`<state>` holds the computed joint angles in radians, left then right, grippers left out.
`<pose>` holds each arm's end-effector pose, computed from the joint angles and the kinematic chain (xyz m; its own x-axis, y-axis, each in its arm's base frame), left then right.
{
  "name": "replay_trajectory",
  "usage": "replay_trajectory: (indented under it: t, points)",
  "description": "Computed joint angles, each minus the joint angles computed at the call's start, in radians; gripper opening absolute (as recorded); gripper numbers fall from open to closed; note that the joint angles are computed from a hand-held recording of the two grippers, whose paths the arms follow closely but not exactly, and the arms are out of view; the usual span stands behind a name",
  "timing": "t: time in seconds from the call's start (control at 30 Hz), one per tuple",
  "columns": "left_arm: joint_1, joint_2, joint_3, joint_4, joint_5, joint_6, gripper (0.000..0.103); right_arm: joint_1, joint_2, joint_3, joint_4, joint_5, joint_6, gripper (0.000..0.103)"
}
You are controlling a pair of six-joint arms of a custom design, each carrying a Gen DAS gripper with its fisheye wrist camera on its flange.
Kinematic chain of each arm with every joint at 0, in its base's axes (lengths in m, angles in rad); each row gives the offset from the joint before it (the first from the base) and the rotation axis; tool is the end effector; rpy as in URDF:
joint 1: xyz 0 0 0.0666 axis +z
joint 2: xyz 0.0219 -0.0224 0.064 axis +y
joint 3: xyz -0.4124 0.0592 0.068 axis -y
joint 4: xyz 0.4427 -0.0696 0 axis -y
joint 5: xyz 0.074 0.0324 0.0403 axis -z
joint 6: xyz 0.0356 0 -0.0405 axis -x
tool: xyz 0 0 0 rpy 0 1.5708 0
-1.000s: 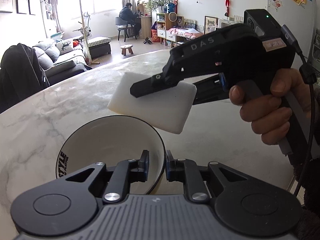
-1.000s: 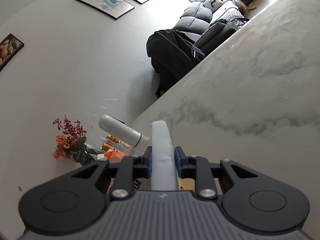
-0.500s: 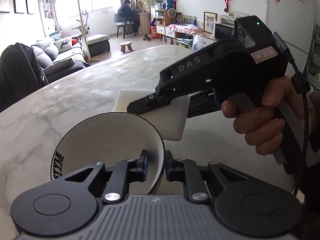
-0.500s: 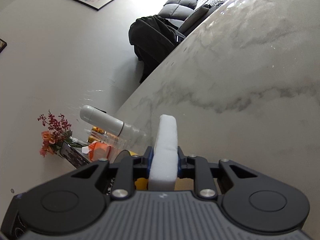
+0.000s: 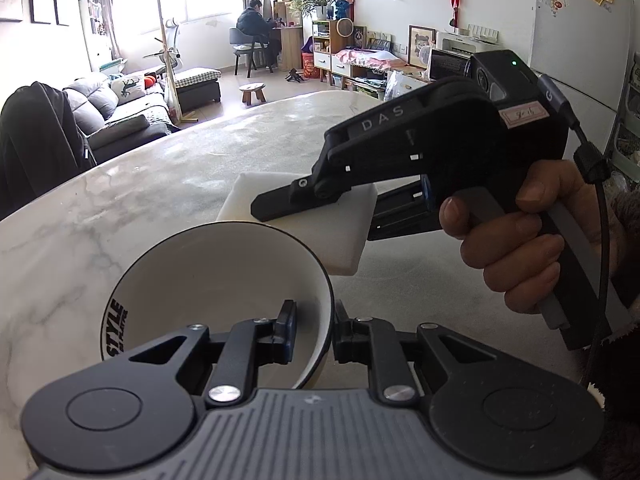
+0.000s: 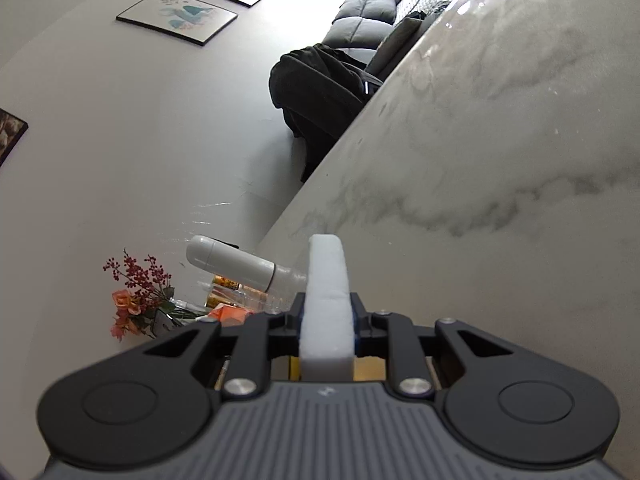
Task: Clean bowl
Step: 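Hold the bowl with the left gripper while the right gripper presses the sponge into the bowl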
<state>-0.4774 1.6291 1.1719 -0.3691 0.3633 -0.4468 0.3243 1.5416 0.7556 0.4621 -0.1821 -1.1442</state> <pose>0.5123 -0.2797 0.2639 -0.3111 0.6157 -0.7240 0.8624 0.5029 0.0571 0.4663 0.1631 0.1967 -0.5583 0.7569 -0.3398 0.0776 0.4554 0.8869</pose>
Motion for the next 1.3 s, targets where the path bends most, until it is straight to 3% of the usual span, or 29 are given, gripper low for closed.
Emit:
replay_trajectory:
  t: [0.3, 0.6, 0.8, 1.07, 1.2, 1.3]
  points:
    - [-0.004, 0.001, 0.002, 0.000, -0.006, 0.002, 0.019, 0.003, 0.029, 0.015, -0.037, -0.012, -0.007, 0.021]
    - [-0.006, 0.000, -0.001, 0.005, -0.010, 0.002, 0.019, -0.004, -0.013, -0.013, 0.042, -0.009, -0.007, 0.021]
    - [-0.006, 0.000, -0.002, 0.011, -0.012, 0.006, 0.020, 0.002, -0.002, 0.000, 0.016, -0.001, 0.002, 0.022]
    - [0.002, -0.007, -0.001, 0.014, -0.007, 0.013, 0.027, 0.007, 0.020, 0.016, -0.036, 0.000, 0.007, 0.022]
    - [0.006, -0.029, -0.020, 0.030, -0.014, 0.014, 0.034, 0.009, 0.005, 0.012, -0.025, 0.015, 0.016, 0.022]
    - [0.010, -0.044, -0.031, 0.048, -0.017, 0.026, 0.045, 0.010, -0.009, 0.006, -0.003, 0.023, 0.027, 0.022]
